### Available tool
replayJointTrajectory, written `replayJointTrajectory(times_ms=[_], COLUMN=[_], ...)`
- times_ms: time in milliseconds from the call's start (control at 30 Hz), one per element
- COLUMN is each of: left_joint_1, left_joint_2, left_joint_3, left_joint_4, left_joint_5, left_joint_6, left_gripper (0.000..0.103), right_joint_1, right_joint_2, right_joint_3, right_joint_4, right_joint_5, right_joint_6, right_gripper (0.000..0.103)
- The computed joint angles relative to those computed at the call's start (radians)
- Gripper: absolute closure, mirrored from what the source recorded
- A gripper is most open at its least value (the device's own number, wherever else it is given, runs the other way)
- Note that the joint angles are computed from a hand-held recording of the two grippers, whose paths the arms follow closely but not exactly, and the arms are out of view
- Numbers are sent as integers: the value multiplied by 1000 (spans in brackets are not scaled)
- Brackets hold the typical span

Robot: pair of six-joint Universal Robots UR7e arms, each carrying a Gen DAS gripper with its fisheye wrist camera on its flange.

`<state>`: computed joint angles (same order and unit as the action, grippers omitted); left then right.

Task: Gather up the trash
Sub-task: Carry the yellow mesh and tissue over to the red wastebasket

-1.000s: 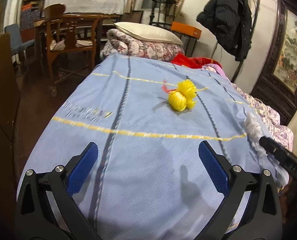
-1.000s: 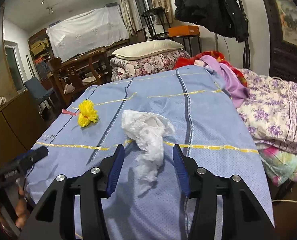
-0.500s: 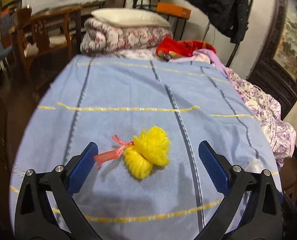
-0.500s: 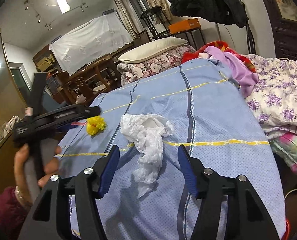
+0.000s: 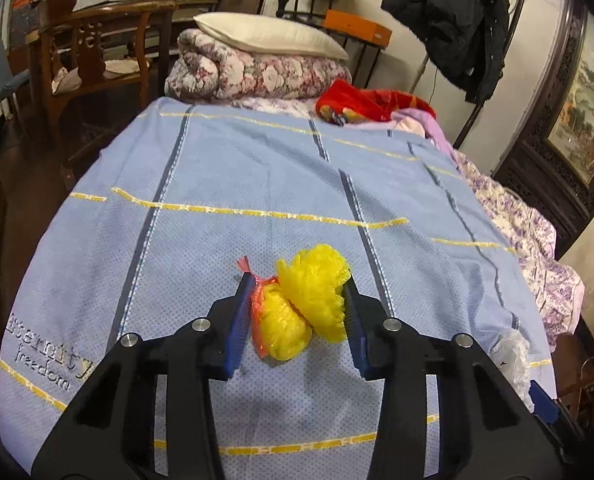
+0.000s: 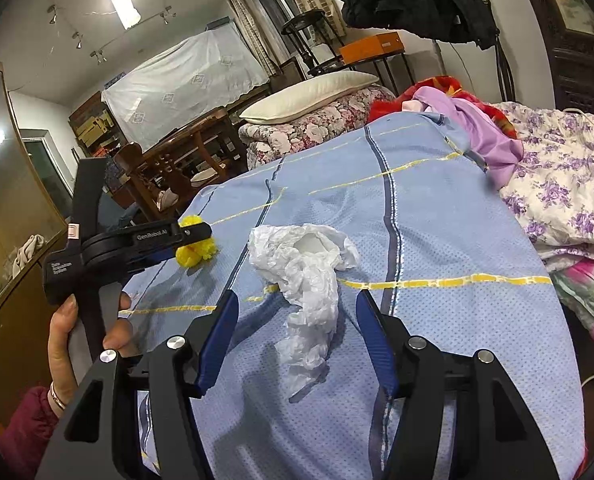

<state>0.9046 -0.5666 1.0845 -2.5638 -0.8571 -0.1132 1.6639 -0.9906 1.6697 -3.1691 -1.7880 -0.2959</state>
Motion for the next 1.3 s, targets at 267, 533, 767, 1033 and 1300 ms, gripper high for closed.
replayJointTrajectory(times_ms=[267, 533, 767, 1033, 1300], left_joint_1=[2, 5, -15, -92, -203], left_joint_2=[-46, -52, -123, -264, -350], left_joint_3=[87, 96, 223, 439, 520], left_joint_4=[-152, -176, -235, -317, -365], left_joint_5=[-68, -95, -114, -68, -34], left_joint_6=[39, 49, 17, -5, 28], left_gripper=[61, 61, 61, 61, 61], right_joint_1=[6, 16, 22, 58, 127], right_joint_2=[28, 52, 41, -42, -149], right_joint_3=[-37, -72, -40, 65, 84], right_joint_4=[-2, 54, 12, -76, -77], right_joint_5=[-23, -59, -43, -31, 31], right_joint_6=[17, -1, -31, -49, -20], right_gripper=[43, 82, 85, 85, 85])
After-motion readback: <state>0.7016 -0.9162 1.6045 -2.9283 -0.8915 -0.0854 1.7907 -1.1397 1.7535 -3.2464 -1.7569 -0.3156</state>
